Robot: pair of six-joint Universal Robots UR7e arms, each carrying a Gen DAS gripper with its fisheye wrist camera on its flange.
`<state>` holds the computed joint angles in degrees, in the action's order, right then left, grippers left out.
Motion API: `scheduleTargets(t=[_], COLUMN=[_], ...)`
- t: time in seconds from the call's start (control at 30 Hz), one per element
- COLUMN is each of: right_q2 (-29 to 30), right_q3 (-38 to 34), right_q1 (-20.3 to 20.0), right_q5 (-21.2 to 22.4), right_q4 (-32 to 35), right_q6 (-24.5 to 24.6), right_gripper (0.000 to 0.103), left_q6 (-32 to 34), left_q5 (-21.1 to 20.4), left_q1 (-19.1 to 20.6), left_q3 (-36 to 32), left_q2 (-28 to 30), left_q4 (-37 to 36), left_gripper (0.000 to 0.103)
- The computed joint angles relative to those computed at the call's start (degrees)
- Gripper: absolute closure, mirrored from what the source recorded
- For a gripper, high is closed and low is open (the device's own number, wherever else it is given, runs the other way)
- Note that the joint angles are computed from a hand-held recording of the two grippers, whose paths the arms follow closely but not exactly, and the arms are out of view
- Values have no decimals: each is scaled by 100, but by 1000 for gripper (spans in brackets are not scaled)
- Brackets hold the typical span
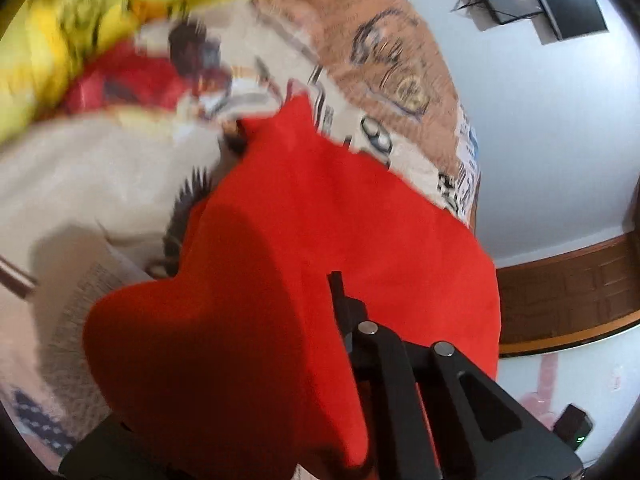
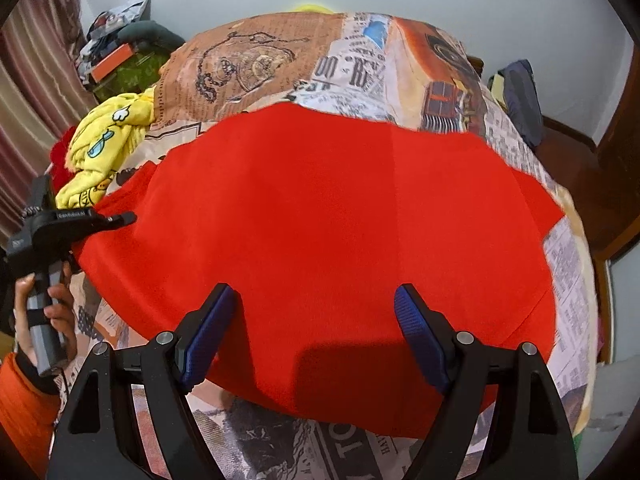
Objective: Fold large clothes
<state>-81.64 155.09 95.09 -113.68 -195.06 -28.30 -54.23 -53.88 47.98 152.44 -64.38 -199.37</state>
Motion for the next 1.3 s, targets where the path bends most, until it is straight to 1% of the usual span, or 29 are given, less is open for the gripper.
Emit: scheduleTargets(t=[0.07,0.17,0.2,0.27,0.33,0.4,0.47,0.53,0.6,0.67,0.73,0.8,0.83,0.9,0.93,1.03,1.1,1.17,1.2,1.23,1.3], right_q2=[74,259,360,611,823,1045,1298,1579,1827,1838,1516,1023,765,294,-90,-1070,-1629,-2102,-2316,-2622,-3070], right_q3=[-65,-211,-250,-345,-428,-513,-558,-606,-614,-612,-556,-466,-395,-279,-179,13,85,183,229,281,311], right_q1=[175,473,546,701,816,888,957,1022,1101,1121,980,803,706,503,307,-271,-620,-916,-1064,-1272,-1546], right_q5=[-83,-59,-48,-67,-10,125,152,132,20,-6,180,351,397,458,525,688,734,749,773,830,929], right_q4=[-53,-70,-106,-140,-52,155,169,190,16,34,304,548,546,509,532,761,969,1015,1001,1065,1285], right_q6=[13,15,10,15,43,46,8,-83,-202,-306,-359,-335,-316,-318,-362,-443,-504,-646,-710,-778,-829], right_gripper=[23,23,23,23,23,23,23,23,23,23,23,23,23,23,23,23,23,23,23,23,23], left_q6=[-175,-421,-517,-776,-980,-995,-952,-971,-903,-801,-786,-656,-561,-163,52,473,759,1038,1098,1192,1292], left_q5=[689,1276,1465,1927,2238,2433,2551,2590,2507,2422,2362,2269,2226,2078,1977,1714,1461,1160,1062,863,511], left_q1=[-555,-1302,-1518,-2008,-2340,-2543,-2619,-2654,-2630,-2577,-2555,-2569,-2578,-2576,-2585,-2660,-2666,-2648,-2644,-2618,-2548], left_q3=[63,216,246,235,206,144,-24,-176,-247,-319,-438,-537,-603,-765,-877,-1239,-1483,-1732,-1819,-1938,-2092], left_q2=[-440,-941,-1148,-1579,-1913,-2128,-2173,-2092,-1918,-1650,-1401,-1150,-1011,-648,-427,180,600,1050,1192,1390,1658], left_q4=[746,1144,1411,2172,2737,3090,3474,3858,3787,3557,3488,3238,3115,2698,2491,2204,1955,1675,1652,1620,1644], left_gripper=[100,100,100,100,100,100,100,100,100,100,100,100,100,100,100,100,100,100,100,100,100])
